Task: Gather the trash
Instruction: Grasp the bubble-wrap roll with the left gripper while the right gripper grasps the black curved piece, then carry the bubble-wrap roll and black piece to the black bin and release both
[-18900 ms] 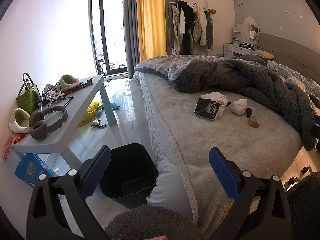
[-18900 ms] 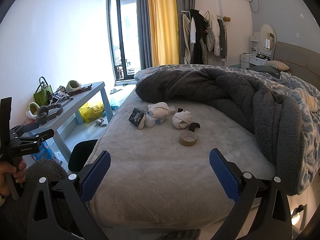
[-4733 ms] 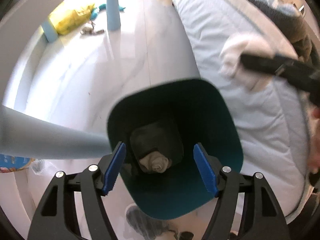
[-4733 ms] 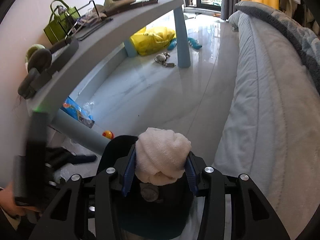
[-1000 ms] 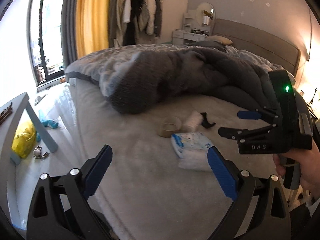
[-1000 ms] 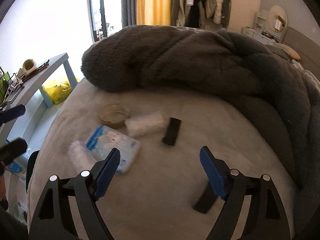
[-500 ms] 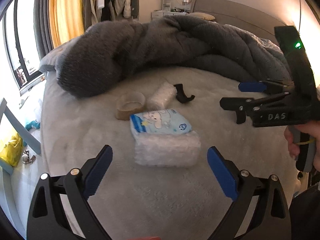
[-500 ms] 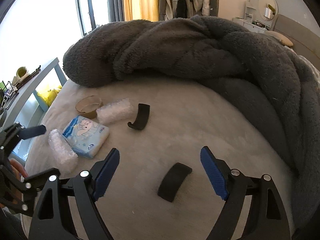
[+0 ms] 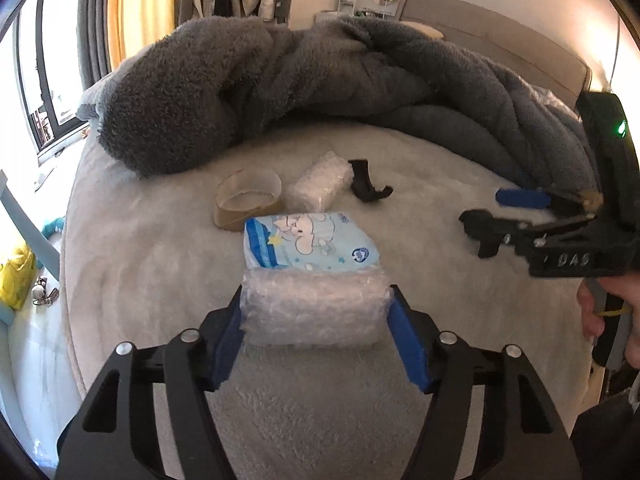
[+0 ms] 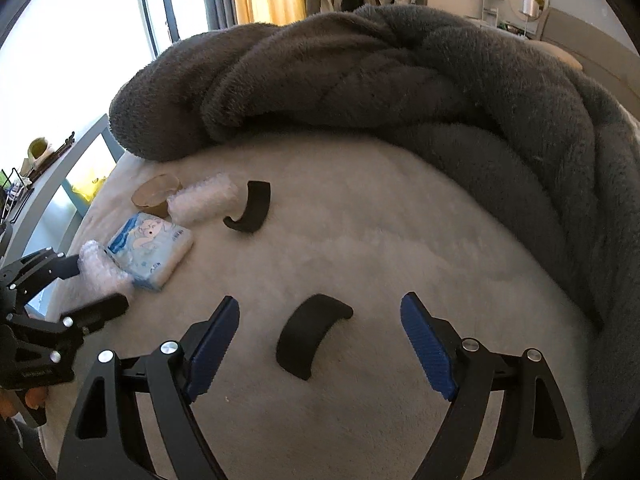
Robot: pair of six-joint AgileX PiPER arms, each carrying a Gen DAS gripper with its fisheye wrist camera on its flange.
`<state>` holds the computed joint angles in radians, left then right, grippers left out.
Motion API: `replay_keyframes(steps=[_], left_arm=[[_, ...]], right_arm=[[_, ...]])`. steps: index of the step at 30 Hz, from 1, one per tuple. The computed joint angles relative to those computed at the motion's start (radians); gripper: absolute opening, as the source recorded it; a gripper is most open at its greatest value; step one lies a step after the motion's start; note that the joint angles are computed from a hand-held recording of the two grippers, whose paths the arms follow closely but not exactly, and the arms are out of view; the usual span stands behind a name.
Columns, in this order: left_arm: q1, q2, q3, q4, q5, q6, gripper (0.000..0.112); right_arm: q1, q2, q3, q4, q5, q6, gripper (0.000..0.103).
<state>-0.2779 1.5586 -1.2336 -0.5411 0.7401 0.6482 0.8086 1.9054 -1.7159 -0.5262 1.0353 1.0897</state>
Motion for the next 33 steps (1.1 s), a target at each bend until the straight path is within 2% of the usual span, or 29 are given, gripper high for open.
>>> replay_keyframes(steps=[9, 13, 14, 15, 26, 33], left_arm=[[0.045, -0.038, 0.008, -0.1, 0.001, 0.052, 0.069], [0.066, -0.055, 0.01, -0.126, 0.009, 0.071, 0.069], [0.07, -0.059, 0.01, -0.128, 0.01, 0.072, 0.069], [0.075, -0.065, 0.013, -0.129, 0.011, 0.074, 0.069], [0.17, -0.084, 0.006, -0.163, 0.041, 0.104, 0.069], [0.243, -0.09, -0.004, -0.155, 0.068, 0.114, 0.069]], right_arm=[[-0.017, 0.022, -0.008, 0.054, -0.003, -0.037, 0.041], [-0.016, 0.026, -0.02, 0.048, 0.004, -0.032, 0.036], [-0.016, 0.028, -0.025, 0.044, 0.007, -0.031, 0.032], [-0.016, 0.028, -0.03, 0.042, 0.008, -0.031, 0.021], [0.001, 0.101, -0.177, 0.026, 0.063, -0.056, 0.021], [0.021, 0.211, -0.398, 0.036, 0.135, -0.118, 0.021]])
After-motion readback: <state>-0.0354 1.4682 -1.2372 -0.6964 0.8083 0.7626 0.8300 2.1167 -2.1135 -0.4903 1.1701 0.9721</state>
